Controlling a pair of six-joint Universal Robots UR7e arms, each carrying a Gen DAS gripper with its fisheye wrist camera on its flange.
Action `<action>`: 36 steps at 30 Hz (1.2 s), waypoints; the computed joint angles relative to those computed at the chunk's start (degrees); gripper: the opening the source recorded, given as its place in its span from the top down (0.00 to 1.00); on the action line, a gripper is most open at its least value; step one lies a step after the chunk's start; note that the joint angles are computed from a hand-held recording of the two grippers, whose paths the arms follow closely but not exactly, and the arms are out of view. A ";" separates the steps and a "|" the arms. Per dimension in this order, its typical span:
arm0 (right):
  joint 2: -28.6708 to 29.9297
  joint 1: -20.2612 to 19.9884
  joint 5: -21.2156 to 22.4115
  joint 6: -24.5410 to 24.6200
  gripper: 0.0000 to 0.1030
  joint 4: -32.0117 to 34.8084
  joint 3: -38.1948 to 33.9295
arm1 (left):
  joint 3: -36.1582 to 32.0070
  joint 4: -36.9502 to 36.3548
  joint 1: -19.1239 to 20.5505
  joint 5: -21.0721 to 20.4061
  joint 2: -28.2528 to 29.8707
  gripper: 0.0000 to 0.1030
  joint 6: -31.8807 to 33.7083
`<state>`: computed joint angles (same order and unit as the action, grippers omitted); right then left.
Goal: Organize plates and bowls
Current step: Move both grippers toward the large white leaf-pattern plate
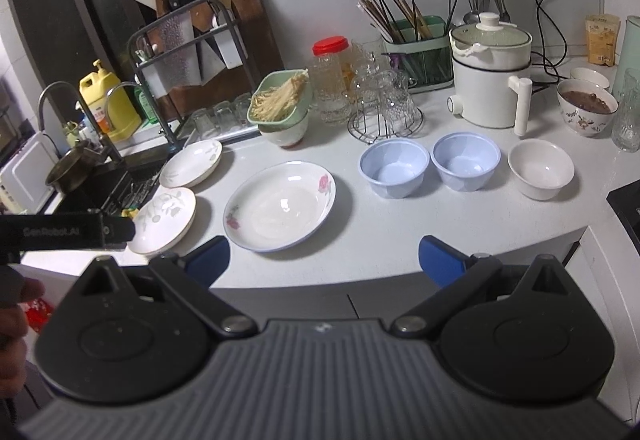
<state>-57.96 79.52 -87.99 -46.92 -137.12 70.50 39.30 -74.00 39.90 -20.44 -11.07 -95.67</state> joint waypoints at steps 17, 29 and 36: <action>2.81 4.23 -2.77 4.49 0.02 -12.17 7.68 | 28.29 -32.58 5.47 -0.58 -15.71 0.00 20.25; 11.12 9.62 -4.54 10.31 0.05 -14.89 6.29 | 41.25 -59.79 12.78 0.18 -24.24 0.00 46.72; 17.09 12.43 -7.75 11.61 0.24 -14.04 3.17 | 46.09 -73.15 17.66 -2.06 -27.01 0.00 58.53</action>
